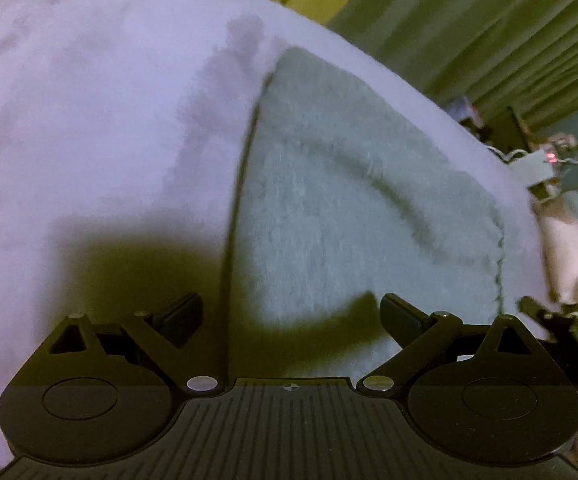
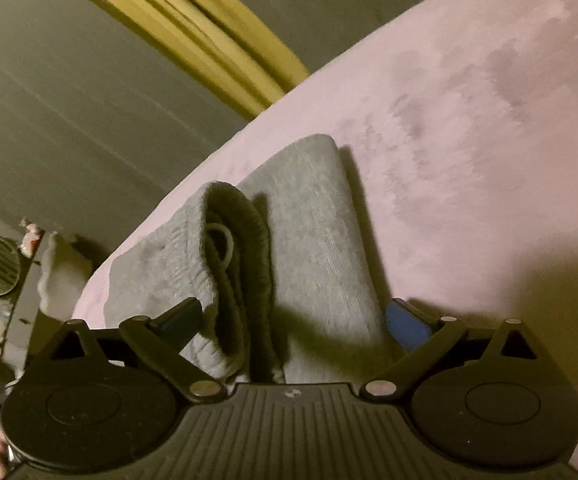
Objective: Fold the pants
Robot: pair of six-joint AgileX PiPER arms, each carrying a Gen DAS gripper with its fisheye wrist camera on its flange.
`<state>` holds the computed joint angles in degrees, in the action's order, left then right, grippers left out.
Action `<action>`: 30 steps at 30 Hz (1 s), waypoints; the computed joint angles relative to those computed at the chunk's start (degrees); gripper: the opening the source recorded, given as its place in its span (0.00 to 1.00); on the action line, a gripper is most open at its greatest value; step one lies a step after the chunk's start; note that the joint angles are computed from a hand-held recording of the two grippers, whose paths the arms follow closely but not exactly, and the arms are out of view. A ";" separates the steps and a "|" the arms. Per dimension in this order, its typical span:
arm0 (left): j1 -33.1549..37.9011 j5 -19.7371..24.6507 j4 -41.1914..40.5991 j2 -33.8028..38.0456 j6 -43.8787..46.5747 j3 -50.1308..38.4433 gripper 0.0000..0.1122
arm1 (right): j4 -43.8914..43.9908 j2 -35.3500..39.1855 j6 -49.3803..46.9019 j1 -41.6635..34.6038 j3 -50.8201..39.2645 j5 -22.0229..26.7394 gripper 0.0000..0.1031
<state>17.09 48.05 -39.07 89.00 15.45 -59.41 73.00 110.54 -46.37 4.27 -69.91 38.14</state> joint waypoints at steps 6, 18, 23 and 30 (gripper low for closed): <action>1.86 6.39 -7.79 9.59 8.72 -5.96 0.89 | 4.60 10.35 -0.16 -3.47 -8.78 10.41 0.96; -0.23 10.13 -5.91 17.92 8.44 -15.25 0.92 | 2.59 19.22 -0.34 -2.88 -21.29 22.95 0.96; -3.40 5.76 -3.23 16.25 4.60 -14.29 0.92 | -2.95 18.78 4.33 1.41 -24.54 18.11 0.95; -7.66 -0.07 1.30 10.44 2.54 -11.64 0.45 | -9.32 9.62 7.46 7.16 -18.26 6.27 0.56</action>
